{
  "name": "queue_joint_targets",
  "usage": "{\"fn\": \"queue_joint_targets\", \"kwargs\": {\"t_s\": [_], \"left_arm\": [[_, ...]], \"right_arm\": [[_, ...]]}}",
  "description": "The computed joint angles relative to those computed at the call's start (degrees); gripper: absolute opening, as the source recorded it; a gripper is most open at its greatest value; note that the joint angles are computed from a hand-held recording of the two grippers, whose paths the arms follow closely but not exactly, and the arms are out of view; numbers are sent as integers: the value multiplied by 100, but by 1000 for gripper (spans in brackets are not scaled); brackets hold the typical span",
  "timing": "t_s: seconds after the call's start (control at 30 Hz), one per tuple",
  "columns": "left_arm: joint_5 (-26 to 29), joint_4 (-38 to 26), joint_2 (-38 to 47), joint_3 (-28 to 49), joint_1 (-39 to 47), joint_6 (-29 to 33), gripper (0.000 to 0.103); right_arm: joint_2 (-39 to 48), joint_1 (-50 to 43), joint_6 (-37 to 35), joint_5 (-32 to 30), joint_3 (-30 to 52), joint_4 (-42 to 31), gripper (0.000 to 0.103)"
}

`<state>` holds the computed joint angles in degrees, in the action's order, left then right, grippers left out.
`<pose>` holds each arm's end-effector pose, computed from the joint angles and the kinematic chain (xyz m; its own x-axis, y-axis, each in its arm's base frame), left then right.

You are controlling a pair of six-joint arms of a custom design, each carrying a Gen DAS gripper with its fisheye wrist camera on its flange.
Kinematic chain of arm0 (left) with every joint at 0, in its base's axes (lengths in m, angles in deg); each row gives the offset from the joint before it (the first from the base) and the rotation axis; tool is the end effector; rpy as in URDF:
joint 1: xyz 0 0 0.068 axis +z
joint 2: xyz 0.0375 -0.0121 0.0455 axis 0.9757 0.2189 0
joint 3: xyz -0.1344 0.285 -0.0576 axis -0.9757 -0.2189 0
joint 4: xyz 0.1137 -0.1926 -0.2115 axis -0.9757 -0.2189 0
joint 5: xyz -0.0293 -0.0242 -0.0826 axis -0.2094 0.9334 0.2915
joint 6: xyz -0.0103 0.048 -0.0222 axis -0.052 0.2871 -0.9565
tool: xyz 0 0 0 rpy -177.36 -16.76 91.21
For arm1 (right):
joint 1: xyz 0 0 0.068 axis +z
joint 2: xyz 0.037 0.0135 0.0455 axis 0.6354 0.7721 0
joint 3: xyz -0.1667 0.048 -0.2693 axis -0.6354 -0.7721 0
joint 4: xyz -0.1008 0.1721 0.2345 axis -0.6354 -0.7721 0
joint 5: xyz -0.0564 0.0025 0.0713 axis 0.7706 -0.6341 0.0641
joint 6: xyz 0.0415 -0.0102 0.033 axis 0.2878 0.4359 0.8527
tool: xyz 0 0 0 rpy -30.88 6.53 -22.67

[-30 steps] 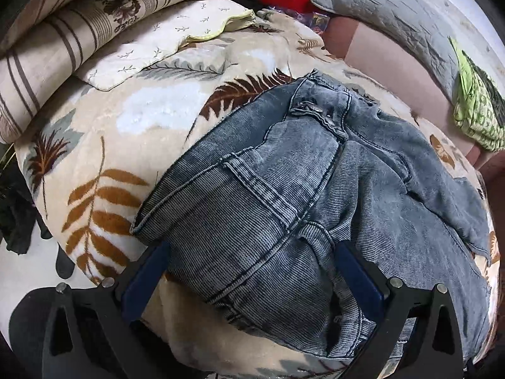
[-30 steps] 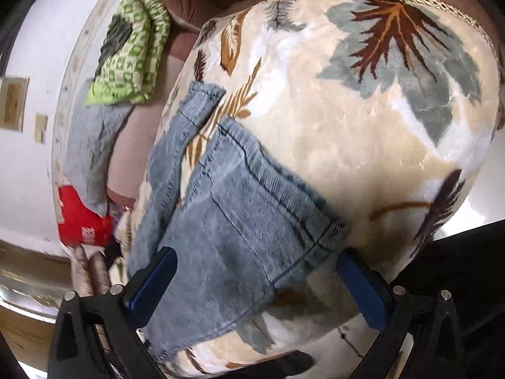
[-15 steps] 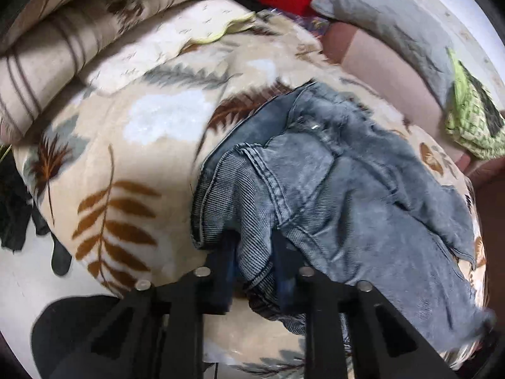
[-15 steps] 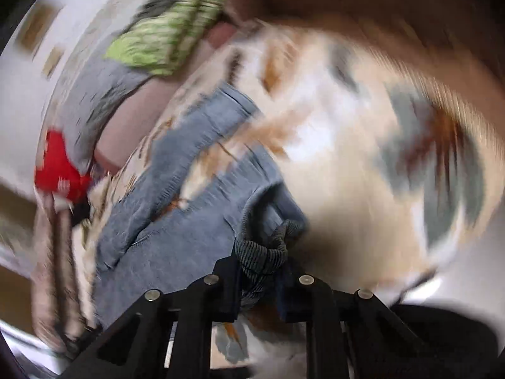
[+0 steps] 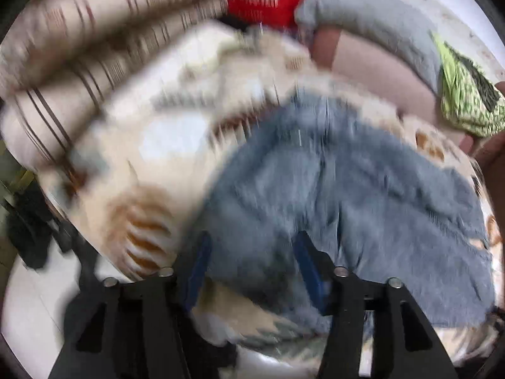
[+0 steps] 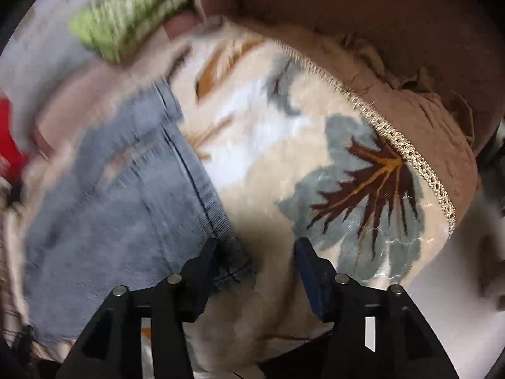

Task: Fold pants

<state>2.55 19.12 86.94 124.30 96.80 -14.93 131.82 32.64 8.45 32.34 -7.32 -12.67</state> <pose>0.2958 0.1033 0.2941 -0.7037 -0.3221 -0.6333 -0.3630 0.9292 -0.0693 0.2762 -0.0337 0.2636 -0.6839 0.5555 -0.4730 0.5098 0.8276 0.2348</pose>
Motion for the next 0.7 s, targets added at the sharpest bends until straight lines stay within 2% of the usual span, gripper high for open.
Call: {"fn": "queue_joint_targets", "kwargs": {"t_s": [0.03,0.07,0.1,0.17,0.2,0.23,0.3,0.37,0.4,0.43,0.53,0.6,0.7], "left_arm": [[-160,171,-181,24,-68,-16,76],[-210,385,-355,53,-149,-20,82],[-216,550,-437,81,-239,1,84],[-173,762,-366,170,-462,182,89],[-183,717,-235,232,-584,247,89],[-151,628,-9,317,-679,259,89],[115,447,620,486,-711,213,89],[10,-369,1603,850,-715,178,89],[15,-224,1671,711,-663,313,91],[-98,-78,1451,629,-689,576,91],[280,-77,1181,949,-532,770,91],[407,-12,1348,1505,-364,612,91],[311,-507,2285,2771,-183,437,91]], "right_arm": [[-149,36,77,248,88,-90,61],[-260,56,121,304,139,-69,61],[-405,61,152,194,195,38,64],[-600,153,110,-205,311,375,78],[-572,285,41,-336,391,523,87],[-492,409,-18,-499,447,682,91],[-167,541,-106,-980,414,997,91],[452,497,-116,-1256,428,666,91],[877,436,-111,-1341,569,329,91],[1042,375,-158,-1473,533,328,90],[893,408,-399,-1536,871,135,90],[1030,355,-584,-1447,1321,253,90],[1924,198,-778,-1468,2381,181,88]]}}
